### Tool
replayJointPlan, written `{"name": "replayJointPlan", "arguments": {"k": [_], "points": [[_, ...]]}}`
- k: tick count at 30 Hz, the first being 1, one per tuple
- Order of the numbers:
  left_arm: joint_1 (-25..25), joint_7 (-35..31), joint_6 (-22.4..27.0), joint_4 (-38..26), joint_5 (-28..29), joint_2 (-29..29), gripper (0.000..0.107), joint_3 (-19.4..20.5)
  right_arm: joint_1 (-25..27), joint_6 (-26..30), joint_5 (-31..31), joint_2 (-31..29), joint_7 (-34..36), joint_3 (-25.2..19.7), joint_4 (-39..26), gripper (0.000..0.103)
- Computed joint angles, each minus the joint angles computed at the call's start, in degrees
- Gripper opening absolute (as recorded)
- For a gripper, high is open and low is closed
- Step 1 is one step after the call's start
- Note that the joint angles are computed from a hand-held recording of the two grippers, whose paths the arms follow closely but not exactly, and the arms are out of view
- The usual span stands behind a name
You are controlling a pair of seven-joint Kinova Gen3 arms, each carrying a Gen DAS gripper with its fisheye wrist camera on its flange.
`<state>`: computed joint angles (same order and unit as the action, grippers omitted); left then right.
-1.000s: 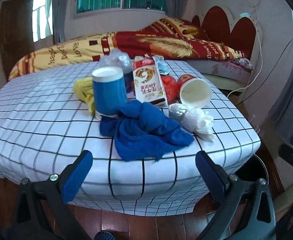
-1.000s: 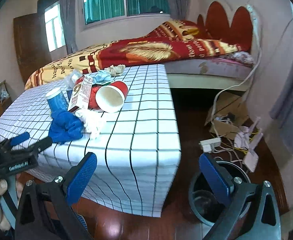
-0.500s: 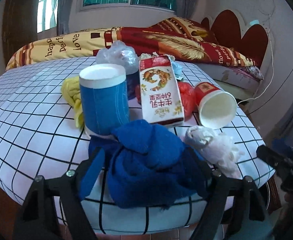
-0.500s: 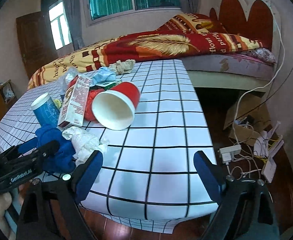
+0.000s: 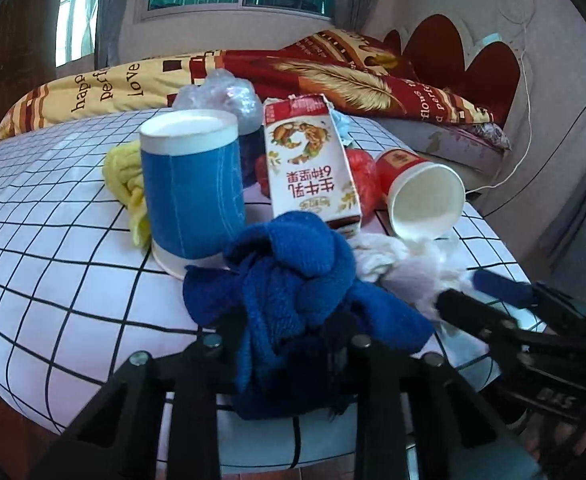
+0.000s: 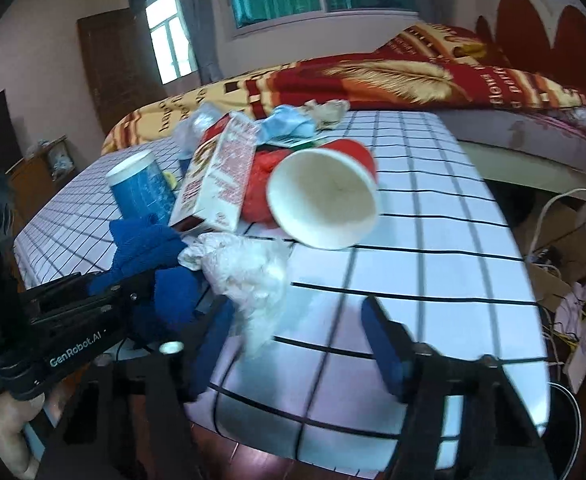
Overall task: Collect trash
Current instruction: 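Grasp the blue towel with the left tool while the right tool grasps the white tissue, then carry towel and tissue over the black bin and open both tools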
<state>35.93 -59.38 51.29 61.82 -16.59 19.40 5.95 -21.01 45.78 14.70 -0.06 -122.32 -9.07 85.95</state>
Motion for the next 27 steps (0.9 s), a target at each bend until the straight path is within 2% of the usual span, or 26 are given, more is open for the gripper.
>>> {"name": "replayJointPlan", "arguments": {"k": [2, 3, 5, 8, 14, 19, 27], "points": [[0.3, 0.1, 0.2, -0.3, -0.3, 0.0, 0.028, -0.1, -0.3, -0.6, -0.4, 0.6, 1.3, -0.2, -0.3, 0.040], [0.1, -0.1, 0.2, -0.3, -0.2, 0.0, 0.028, 0.0, -0.5, -0.7, -0.3, 0.8, 1.6, -0.2, -0.4, 0.037], [0.4, 0.1, 0.1, -0.4, -0.5, -0.2, 0.028, -0.1, -0.2, -0.5, -1.9, 1.1, 3.1, -0.3, -0.9, 0.009], [0.8, 0.1, -0.4, 0.0, -1.2, -0.9, 0.028, -0.1, -0.7, -0.8, -1.8, 0.2, 3.1, -0.1, -0.2, 0.009], [1.4, 0.4, -1.4, 0.7, -2.4, -2.0, 0.028, 0.3, -0.2, -1.0, 3.3, -4.6, -3.3, -1.9, 2.6, 0.008], [2.1, 0.1, -2.4, 1.0, -2.9, -2.7, 0.028, 1.0, 2.0, 1.3, 7.4, -8.8, -7.8, -4.6, 3.9, 0.008], [3.6, -1.6, -3.8, 0.4, -2.3, -3.0, 0.028, 2.3, 7.7, 5.5, 10.1, -16.2, -11.6, -8.9, 5.8, 0.008]]}}
